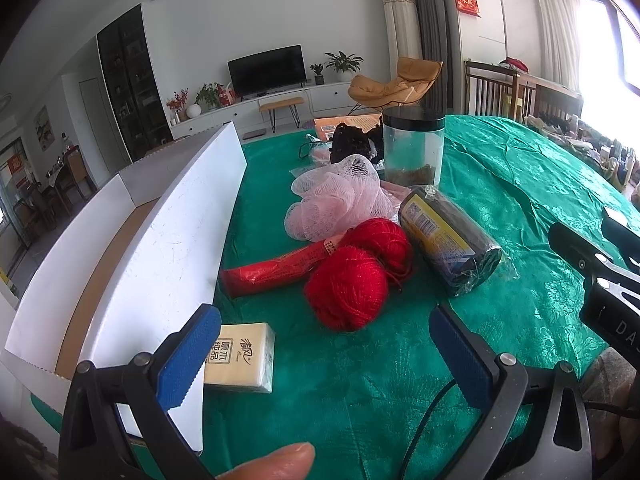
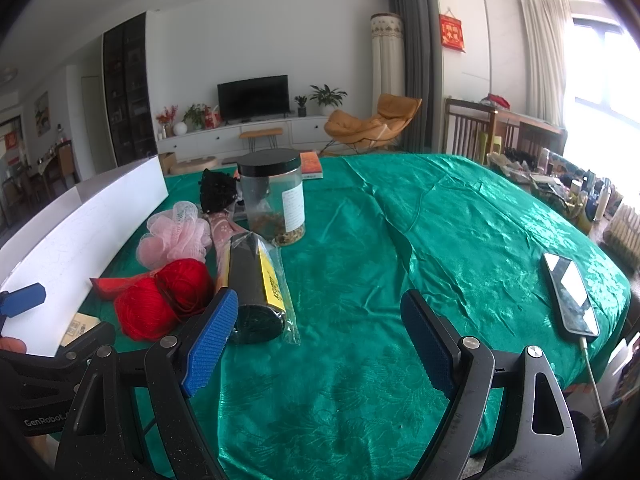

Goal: Organize soft objects

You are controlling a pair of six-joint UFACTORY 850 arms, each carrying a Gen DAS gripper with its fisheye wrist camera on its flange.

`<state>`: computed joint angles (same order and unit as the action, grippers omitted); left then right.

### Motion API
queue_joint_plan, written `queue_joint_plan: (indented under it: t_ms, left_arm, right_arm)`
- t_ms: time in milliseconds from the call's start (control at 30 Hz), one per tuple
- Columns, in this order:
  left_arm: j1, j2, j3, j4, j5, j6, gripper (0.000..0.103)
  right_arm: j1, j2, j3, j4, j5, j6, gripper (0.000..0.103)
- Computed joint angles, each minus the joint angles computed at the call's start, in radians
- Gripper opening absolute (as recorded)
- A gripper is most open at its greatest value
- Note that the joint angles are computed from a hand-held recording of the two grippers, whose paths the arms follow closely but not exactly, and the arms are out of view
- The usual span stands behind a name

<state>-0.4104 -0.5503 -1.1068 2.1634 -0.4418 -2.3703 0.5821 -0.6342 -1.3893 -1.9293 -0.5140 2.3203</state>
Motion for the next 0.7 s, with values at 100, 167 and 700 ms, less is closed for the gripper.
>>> queue_joint_plan:
  t_ms: [100,167,700]
  left_arm:
    - [-0.001,-0.001,0.001,-0.004,0.001,0.004,0.103]
    - [-0.001,-0.003,-0.001,-0.009,0.003,0.010,0.103]
    - [0.009,-0.011,-0.007,-0.068,0.030,0.078,0.103]
  right_arm:
    - [0.000,0.000,0.000,0.001,0.001,-0.001,0.086]
    - [0.000,0.000,0.000,0.001,0.001,-0.001,0.086]
    - [-0.006,-0.014,-0.014,0.062,0.035,-0.035,0.086]
